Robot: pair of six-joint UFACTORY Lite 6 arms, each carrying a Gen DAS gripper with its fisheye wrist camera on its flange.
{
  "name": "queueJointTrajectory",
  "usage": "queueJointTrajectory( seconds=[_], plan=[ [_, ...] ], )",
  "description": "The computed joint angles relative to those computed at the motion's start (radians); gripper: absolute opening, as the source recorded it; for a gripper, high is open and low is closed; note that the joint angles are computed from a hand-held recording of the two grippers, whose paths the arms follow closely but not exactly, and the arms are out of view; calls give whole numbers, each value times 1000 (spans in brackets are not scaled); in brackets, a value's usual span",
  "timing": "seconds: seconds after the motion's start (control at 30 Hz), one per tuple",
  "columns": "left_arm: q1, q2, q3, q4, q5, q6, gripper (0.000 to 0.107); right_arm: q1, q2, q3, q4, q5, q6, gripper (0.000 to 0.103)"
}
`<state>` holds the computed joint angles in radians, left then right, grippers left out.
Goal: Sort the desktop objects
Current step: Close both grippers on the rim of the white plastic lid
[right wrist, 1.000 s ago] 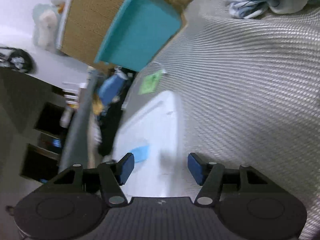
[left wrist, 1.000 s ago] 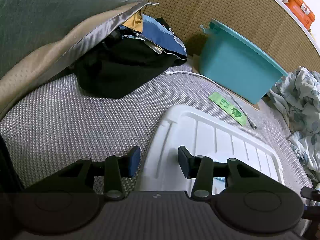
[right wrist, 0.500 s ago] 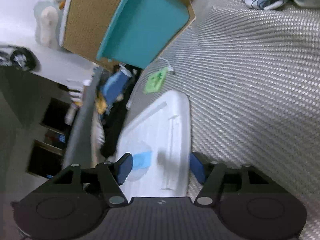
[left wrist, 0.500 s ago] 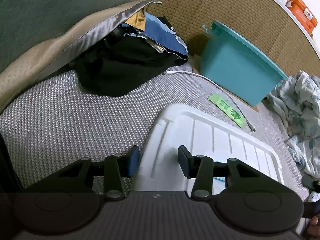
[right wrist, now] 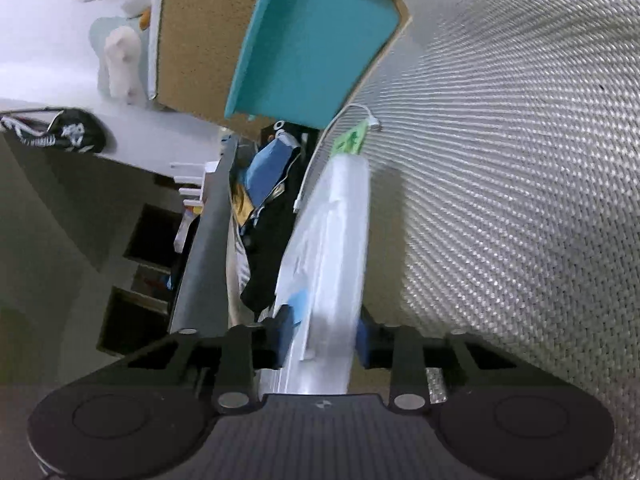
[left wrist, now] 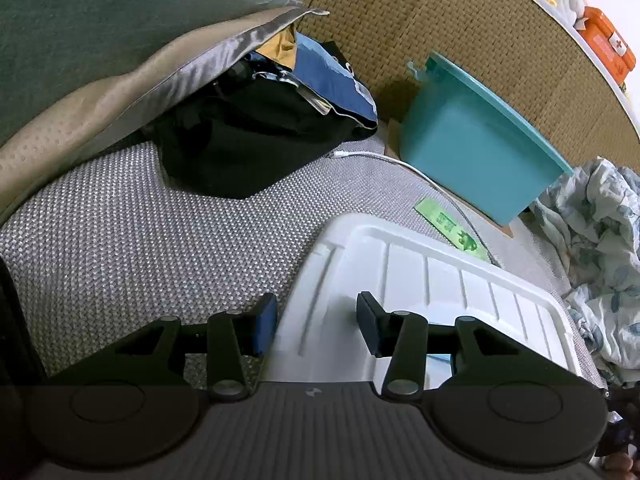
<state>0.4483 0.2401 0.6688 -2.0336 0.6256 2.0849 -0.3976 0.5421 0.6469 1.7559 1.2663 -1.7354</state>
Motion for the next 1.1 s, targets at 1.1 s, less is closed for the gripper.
queueJointTrajectory(
  seconds=[1.1],
  plan=[
    [92, 153, 106, 285, 278, -292, 54, -102, 63, 61, -55, 233, 29, 18]
  ],
)
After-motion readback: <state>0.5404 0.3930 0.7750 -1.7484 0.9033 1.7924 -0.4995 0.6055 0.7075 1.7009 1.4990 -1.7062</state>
